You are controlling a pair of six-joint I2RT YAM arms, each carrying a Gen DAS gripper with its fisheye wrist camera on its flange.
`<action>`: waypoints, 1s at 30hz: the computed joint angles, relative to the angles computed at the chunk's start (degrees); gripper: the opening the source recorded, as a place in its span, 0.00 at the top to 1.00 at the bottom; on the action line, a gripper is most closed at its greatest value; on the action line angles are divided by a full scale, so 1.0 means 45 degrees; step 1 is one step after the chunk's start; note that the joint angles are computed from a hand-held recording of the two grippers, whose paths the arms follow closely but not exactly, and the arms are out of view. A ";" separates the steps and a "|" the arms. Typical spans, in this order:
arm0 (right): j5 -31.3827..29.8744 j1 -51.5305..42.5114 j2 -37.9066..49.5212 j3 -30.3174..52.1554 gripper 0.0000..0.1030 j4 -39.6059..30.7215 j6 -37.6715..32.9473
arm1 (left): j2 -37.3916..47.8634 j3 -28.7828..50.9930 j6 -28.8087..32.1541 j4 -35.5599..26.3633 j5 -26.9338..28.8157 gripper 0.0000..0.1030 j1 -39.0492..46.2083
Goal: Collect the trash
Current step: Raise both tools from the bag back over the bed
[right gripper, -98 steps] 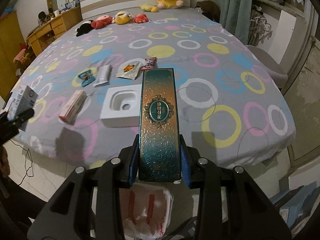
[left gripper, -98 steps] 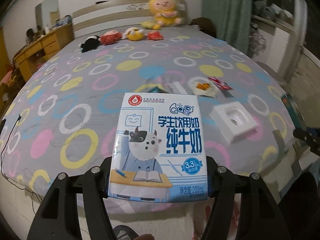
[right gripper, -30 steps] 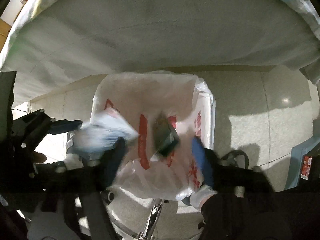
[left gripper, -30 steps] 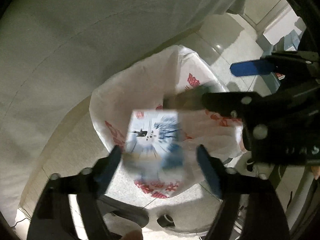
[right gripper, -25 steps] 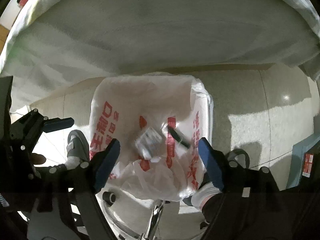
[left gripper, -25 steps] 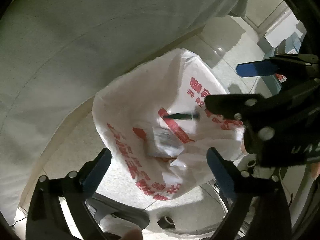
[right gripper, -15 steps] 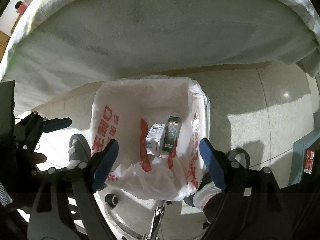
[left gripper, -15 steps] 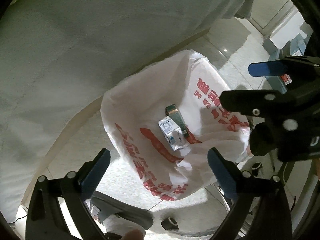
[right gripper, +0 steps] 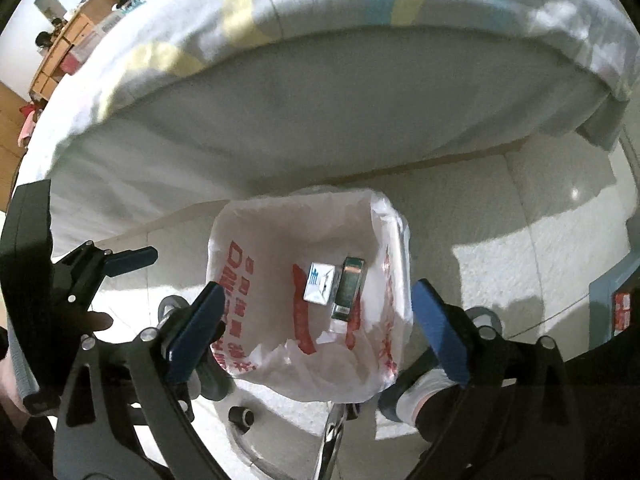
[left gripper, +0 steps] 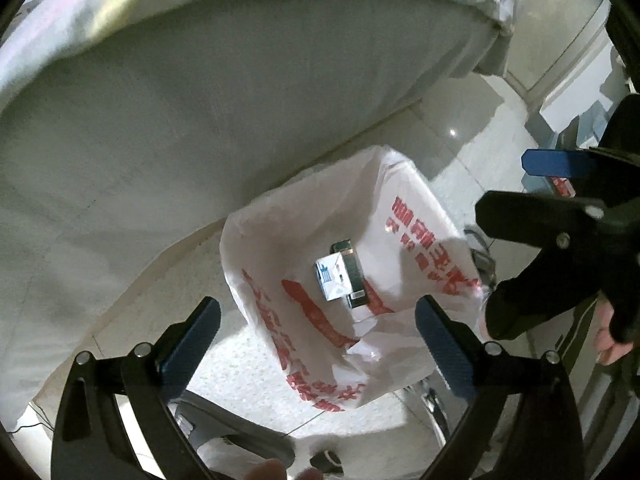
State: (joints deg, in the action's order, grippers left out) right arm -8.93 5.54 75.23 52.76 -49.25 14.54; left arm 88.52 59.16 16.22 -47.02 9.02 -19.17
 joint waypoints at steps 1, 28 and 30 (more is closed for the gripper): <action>0.0157 0.0067 -0.0151 0.0093 0.11 -0.0130 0.0028 | -0.0138 0.0016 -0.0003 -0.0046 0.0062 0.08 0.0013; 0.1352 0.0598 -0.0417 0.7619 0.10 -0.4366 -0.0202 | -0.1583 0.5393 -0.1750 -0.2193 0.1777 0.08 0.2964; 0.1440 0.0634 0.0019 0.8407 0.10 -0.4514 -0.0362 | -0.1342 0.5957 -0.1939 -0.2276 0.1918 0.08 0.3250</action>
